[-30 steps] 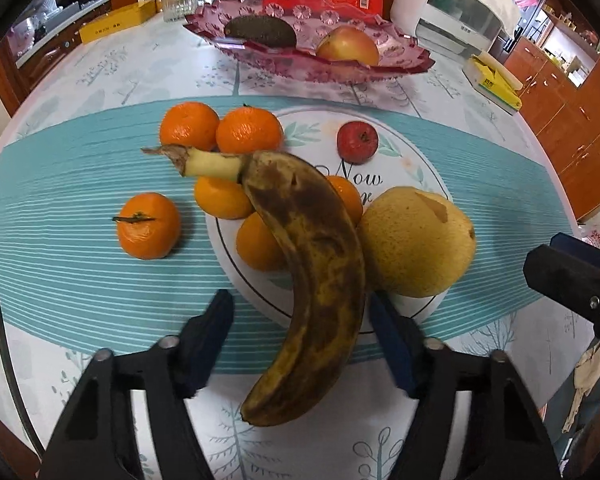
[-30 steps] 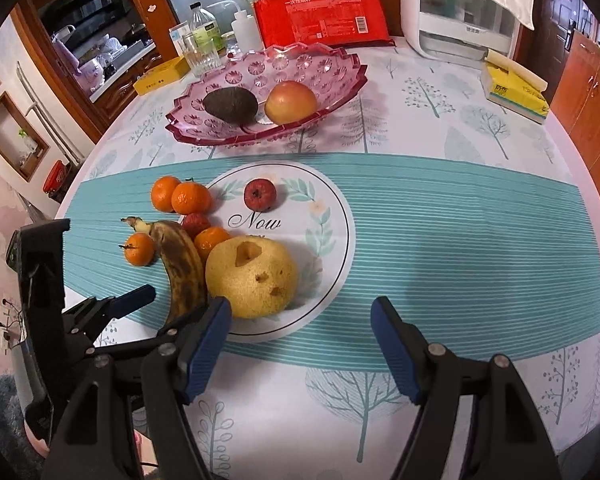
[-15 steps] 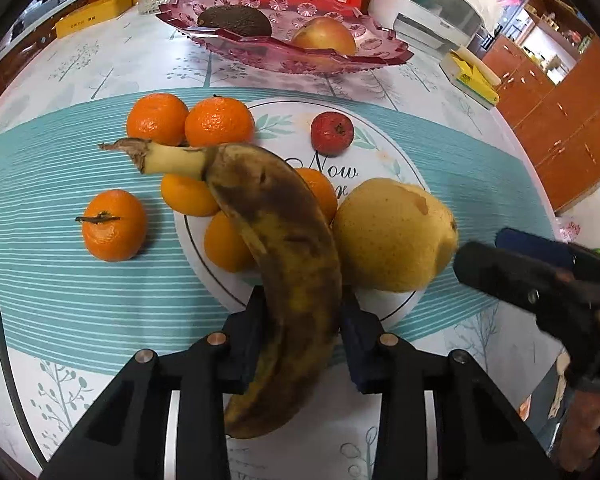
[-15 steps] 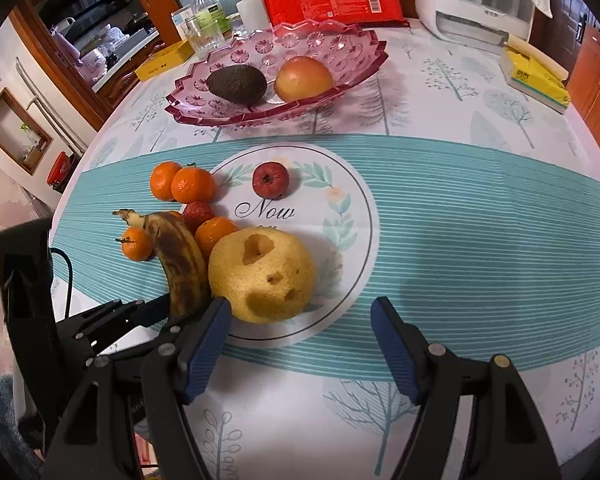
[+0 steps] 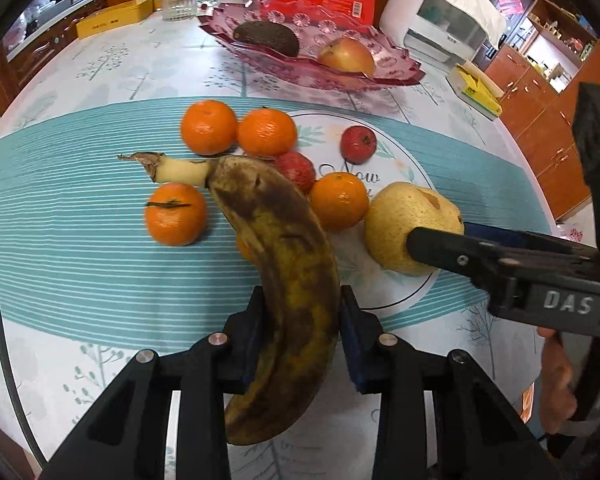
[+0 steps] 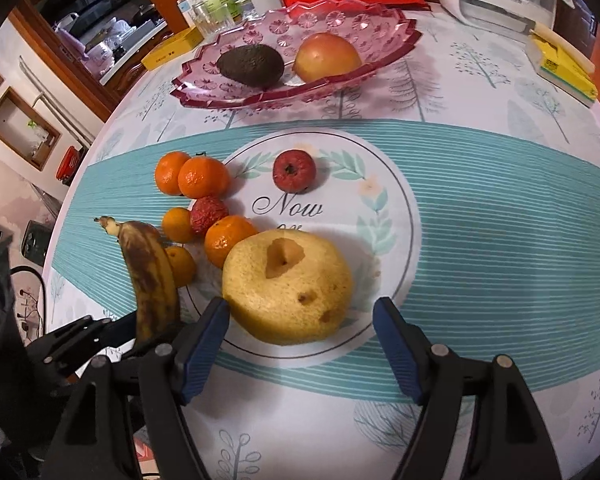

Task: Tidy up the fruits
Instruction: 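Grasp the yellow pear with the right tool while the left tool holds the banana, then carry the pear with the right tool while the left carries the banana over the pink bowl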

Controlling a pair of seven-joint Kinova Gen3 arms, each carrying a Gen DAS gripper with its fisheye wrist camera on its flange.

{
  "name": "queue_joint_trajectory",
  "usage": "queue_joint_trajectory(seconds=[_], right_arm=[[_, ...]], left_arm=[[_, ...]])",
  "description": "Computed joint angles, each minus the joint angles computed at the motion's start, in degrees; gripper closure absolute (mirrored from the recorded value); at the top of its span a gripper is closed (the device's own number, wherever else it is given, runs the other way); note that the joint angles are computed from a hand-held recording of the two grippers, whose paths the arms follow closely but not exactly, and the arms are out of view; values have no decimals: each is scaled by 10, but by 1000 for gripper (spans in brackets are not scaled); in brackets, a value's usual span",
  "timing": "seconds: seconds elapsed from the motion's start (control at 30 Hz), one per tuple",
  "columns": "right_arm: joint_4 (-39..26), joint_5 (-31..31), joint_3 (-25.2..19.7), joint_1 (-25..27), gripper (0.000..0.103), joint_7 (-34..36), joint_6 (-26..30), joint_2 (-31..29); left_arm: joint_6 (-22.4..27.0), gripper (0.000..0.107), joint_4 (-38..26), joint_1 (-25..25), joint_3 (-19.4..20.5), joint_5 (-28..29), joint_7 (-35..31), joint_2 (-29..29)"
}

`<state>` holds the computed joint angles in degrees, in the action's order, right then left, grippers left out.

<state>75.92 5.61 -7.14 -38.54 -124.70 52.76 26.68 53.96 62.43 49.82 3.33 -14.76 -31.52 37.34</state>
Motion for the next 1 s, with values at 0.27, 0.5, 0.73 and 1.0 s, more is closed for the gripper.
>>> queue_joint_trajectory(seconds=[0.27,0.5,0.73,1.0], right_arm=[[-39,6,5,-12,26,9,21,39],[-44,14,12,-19,27,5,15,51],[-14,34,18,-30,29,-8,-16,38],[7,28,12,-20,29,-11,-35,14]], left_arm=[[-15,75,40,-1,-4,-6,28,-22],[-18,75,57,3,-4,-20,46,-32],[-13,75,56,13,-9,-45,64,-36],[6,75,28,20,-9,-67,58,-35]])
